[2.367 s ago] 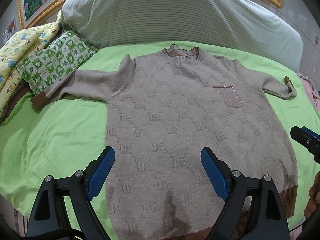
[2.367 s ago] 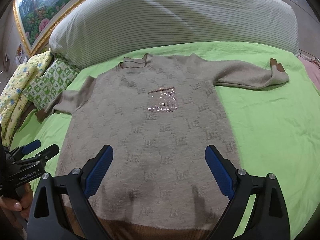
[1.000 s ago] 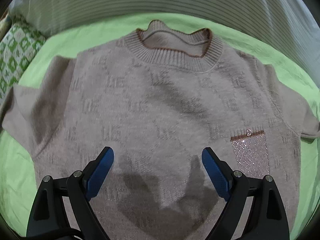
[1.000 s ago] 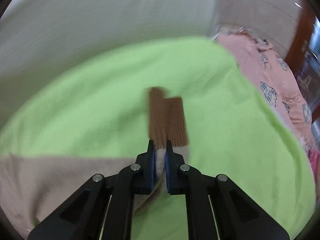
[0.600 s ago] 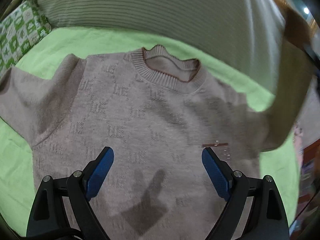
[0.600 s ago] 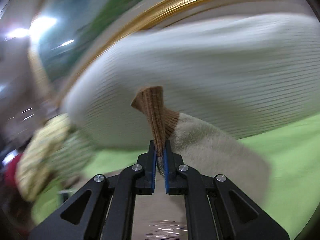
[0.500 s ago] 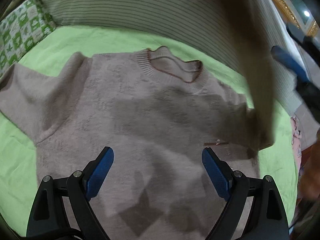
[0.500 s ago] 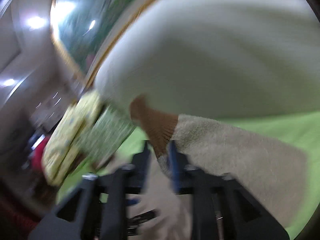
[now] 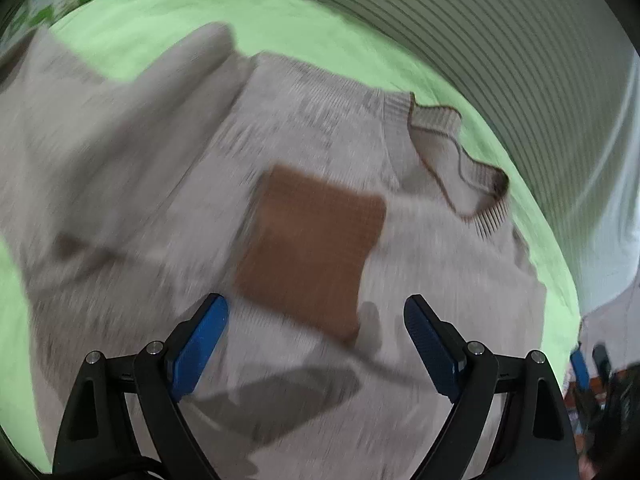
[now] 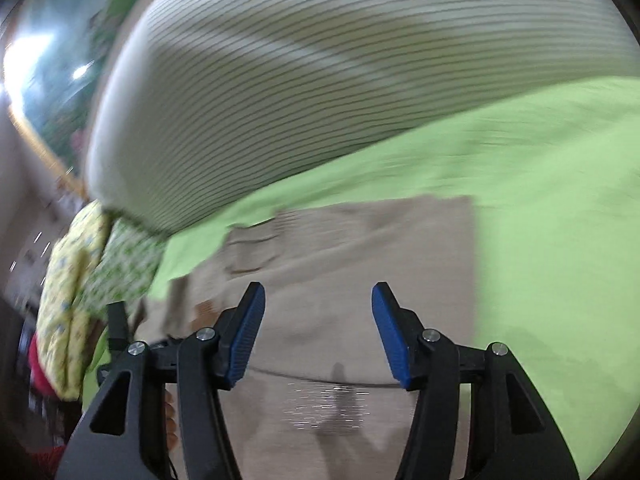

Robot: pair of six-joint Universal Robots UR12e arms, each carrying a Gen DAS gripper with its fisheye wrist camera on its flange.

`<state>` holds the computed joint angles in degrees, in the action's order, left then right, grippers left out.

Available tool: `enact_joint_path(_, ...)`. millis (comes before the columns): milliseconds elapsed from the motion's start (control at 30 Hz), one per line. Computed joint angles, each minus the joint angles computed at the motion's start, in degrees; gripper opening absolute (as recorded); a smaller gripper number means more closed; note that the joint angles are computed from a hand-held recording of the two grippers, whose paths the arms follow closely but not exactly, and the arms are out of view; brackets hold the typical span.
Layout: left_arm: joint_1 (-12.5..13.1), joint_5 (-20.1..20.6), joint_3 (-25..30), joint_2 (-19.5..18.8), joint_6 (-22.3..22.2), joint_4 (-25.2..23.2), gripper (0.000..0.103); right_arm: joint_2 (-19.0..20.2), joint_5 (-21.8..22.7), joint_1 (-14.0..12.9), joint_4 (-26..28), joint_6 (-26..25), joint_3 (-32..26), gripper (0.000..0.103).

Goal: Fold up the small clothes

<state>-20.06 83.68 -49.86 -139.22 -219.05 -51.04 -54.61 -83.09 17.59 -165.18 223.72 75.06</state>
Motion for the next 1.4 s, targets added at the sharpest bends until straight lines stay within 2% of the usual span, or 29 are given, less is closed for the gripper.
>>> enact_joint_path(33, -0.15, 0.74, 2.25, -1.27, 0.24, -0.90, 0.089, -0.33, -1.26, -0.15, 0.22, 1.04, 0.64, 0.057)
enact_joint_path(67, -0.31, 1.67, 3.66, -2.04, 0.74, -1.32, 0.082, -0.55, -1.69, -0.39, 0.38, 1.75, 1.02, 0.057)
enact_joint_path(100, -0.58, 3.16, 5.42, -2.93, 1.48, -1.98, 0.055, -0.67, -2.08, -0.58, 0.48, 2.46, 1.38, 0.057)
enact_joint_path(133, -0.69, 3.85, 6.56, -3.47, 2.76, -2.14, 0.032, -0.80, -2.85, -0.67, 0.89, 2.99, 1.57, 0.057)
enact_joint_path(167, -0.41, 2.15, 5.50, -2.86, 3.00, -0.91, 0.010, -0.86, -3.83, -0.66, 1.27, 3.43, 1.66, 0.057)
enact_joint_path(200, -0.05, 0.24, 4.57, -2.39, 2.41, 1.45, 0.009, -1.04, -4.41, -0.72, 0.90, 3.77, 2.18, 0.057)
enact_joint_path(300, 0.07, 1.89, -1.19, 1.41, 3.05, 9.26, 0.009, -0.90, -6.22, -0.76, 1.23, 4.48, 1.97, 0.057)
enact_joint_path(400, 0.11, 5.65, -6.95, 5.29, 2.86, 14.54, 0.008, -0.47, -6.80, -0.93, 1.89, 4.36, 1.15, 0.057)
enact_joint_path(433, 0.52, 5.52, -9.21, 6.58, 2.29, 15.87, 0.008, -0.22, -6.74, -1.00, 2.12, 3.98, 0.79, 0.057)
enact_joint_path(600, 1.84, 4.38, -14.26, 8.41, -0.77, 15.69, 0.009, 2.31, -3.58, -1.06, 6.24, 1.86, -2.88, 0.061)
enact_joint_path(667, 1.80, 5.39, -15.03, 8.65, -1.15, 15.61, 0.009, 3.93, -2.64, -0.69, 12.43, -1.52, -6.17, 0.067)
enact_joint_path(733, 1.73, 5.24, -15.87, 8.96, -1.60, 15.36, 0.009, 5.40, -5.09, 0.05, 18.60, -3.84, -9.19, 0.069)
enact_joint_path(800, 1.61, 5.37, -16.42, 9.23, -1.00, 14.87, 0.009, 6.51, -3.30, -0.10, 20.60, -4.27, -10.47, 0.068)
enact_joint_path(833, 1.47, 5.65, -16.39, 9.23, -0.34, 14.31, 0.009, 6.92, -0.78, -0.49, 20.96, -4.79, -10.77, 0.051)
enact_joint_path(867, 1.35, 5.48, -16.30, 9.14, -0.18, 13.98, 0.009, 7.16, 0.44, -0.81, 22.42, -5.89, -11.36, 0.029)
enact_joint_path(900, 1.31, 4.81, -16.39, 9.10, -0.31, 14.18, 0.009, 7.11, -0.17, -0.95, 23.28, -6.17, -11.62, 0.009)
enact_joint_path(1067, 0.79, 5.83, -16.77, 8.79, 0.83, 14.72, 0.009, 6.56, -3.89, -1.45, 24.09, -7.45, -12.39, 0.008)
enact_joint_path(1167, 0.71, 6.81, -16.34, 8.23, 1.43, 13.30, 0.009, 7.74, -7.30, -0.47, 27.65, -10.39, -14.73, 0.008)
enact_joint_path(1267, 0.61, 7.40, -15.94, 7.82, 4.34, 12.59, 0.010, 8.23, -9.66, 0.22, 28.44, -10.43, -15.31, 0.008)
enact_joint_path(1333, 0.66, 7.13, -16.07, 7.99, 5.92, 12.08, 0.013, 8.23, -9.66, 0.31, 27.96, -9.16, -15.05, 0.008)
enact_joint_path(1400, 0.73, 7.37, -16.42, 8.41, 6.13, 11.70, 0.024, 8.05, -9.17, 0.30, 28.24, -8.32, -14.94, 0.009)
